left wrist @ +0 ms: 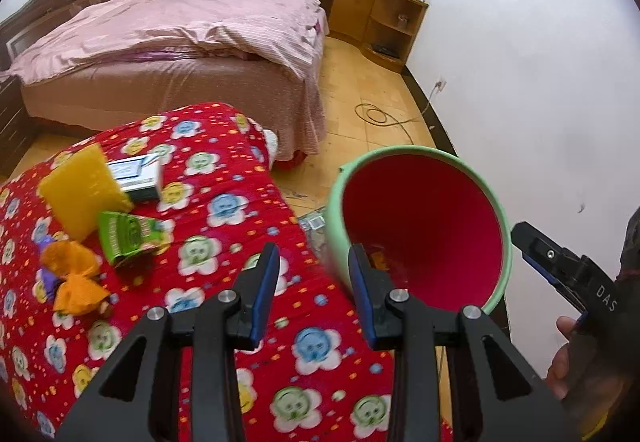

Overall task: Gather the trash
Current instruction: 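Move the left tool to the purple plastic bag and grasp it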

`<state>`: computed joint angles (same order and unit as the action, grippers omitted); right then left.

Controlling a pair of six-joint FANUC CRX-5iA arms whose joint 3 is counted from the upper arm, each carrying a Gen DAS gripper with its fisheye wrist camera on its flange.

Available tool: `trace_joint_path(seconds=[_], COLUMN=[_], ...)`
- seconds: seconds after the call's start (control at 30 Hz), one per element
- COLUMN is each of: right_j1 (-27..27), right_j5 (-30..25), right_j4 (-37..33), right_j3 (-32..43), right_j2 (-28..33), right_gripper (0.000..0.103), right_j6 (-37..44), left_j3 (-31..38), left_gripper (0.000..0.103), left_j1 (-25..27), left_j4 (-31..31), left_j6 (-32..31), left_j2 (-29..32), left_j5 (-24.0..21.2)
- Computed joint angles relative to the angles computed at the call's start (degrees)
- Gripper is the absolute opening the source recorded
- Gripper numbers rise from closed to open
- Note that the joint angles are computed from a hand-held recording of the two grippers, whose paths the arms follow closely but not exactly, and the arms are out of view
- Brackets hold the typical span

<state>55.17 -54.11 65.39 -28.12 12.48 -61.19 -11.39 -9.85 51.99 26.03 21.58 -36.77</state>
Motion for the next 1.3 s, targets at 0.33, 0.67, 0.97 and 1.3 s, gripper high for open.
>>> trace_joint_path(seconds=[0.33, 0.67, 0.97, 1.3], right_j1=[1.92, 2.52, 2.35, 1.71], right_j5=[-1.69, -0.54, 0.54, 1.44], right_j4=[-1.08, -2.34, -4.44, -6.46], right_j3=[3.95, 8.21, 11.69, 13.52], right_j2=[2.74, 6.58, 9.03, 10.35], right_gripper=[0.081, 0.082, 0.082, 0.082], right_j6=[0.77, 1.64, 5.42, 7.93], left_j3=[-2.48, -2.35, 1.64, 8.25], left_gripper=[0.036, 0.036, 0.036, 0.036], left_j1=[4.47, 9.35, 13.01, 14.99], left_j4=[2.16, 3.79, 0.06, -11.58], left_j6=[-2.38, -1.29, 5.63, 19.23], left_j2=[-1.40, -1.14, 2.28, 7.75], left_j5=[2.07, 4.65, 7.00, 7.60])
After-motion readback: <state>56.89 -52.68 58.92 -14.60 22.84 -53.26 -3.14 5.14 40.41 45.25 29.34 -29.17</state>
